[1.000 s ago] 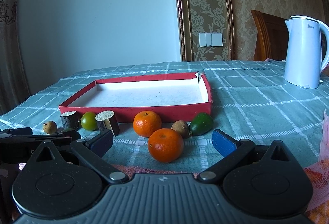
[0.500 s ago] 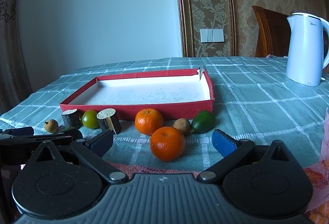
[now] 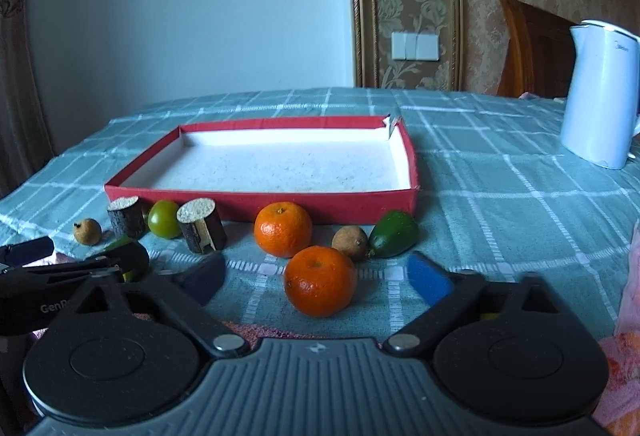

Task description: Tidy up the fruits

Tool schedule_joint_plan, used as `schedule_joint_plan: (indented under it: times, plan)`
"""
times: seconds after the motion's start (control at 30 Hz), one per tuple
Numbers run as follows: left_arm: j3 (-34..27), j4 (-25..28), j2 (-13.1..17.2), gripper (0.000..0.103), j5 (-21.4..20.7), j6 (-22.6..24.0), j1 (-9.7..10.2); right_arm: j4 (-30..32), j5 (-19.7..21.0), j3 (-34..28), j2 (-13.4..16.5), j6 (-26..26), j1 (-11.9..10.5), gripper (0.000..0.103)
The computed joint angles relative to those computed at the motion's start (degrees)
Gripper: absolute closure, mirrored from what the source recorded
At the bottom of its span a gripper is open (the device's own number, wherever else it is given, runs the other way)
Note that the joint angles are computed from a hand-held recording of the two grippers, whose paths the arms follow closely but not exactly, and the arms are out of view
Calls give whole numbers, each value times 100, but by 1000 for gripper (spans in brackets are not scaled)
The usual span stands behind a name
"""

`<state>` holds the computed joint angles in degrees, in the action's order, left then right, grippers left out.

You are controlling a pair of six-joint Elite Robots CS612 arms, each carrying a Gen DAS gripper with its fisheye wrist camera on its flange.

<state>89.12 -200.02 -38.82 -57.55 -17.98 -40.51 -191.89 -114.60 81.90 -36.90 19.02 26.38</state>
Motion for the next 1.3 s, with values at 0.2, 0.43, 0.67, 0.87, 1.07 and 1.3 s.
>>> schedule_joint_plan:
  times: [0.2, 0.43, 0.67, 0.87, 1.07, 1.3]
  plan:
    - [-2, -21, 3, 0, -26, -5, 2, 274, 122, -74, 30, 71, -50, 31]
    - [-11, -54, 13, 0, -30, 30, 0, 333, 412, -44, 46, 206, -120, 51]
    - [-10, -67, 14, 0, -23, 34, -6, 309, 421, -55, 59, 283, -134, 61]
    - [-8, -63, 14, 0, -22, 29, -6, 228, 439, -54, 14, 226, -137, 62]
    - [-9, -17, 5, 0, -15, 7, -3, 229, 225, -451, 42, -104, -241, 62]
    - [-11, 34, -4, 0, -39, -44, 13, 1313, 270, -1276, 350, -25, -439, 62]
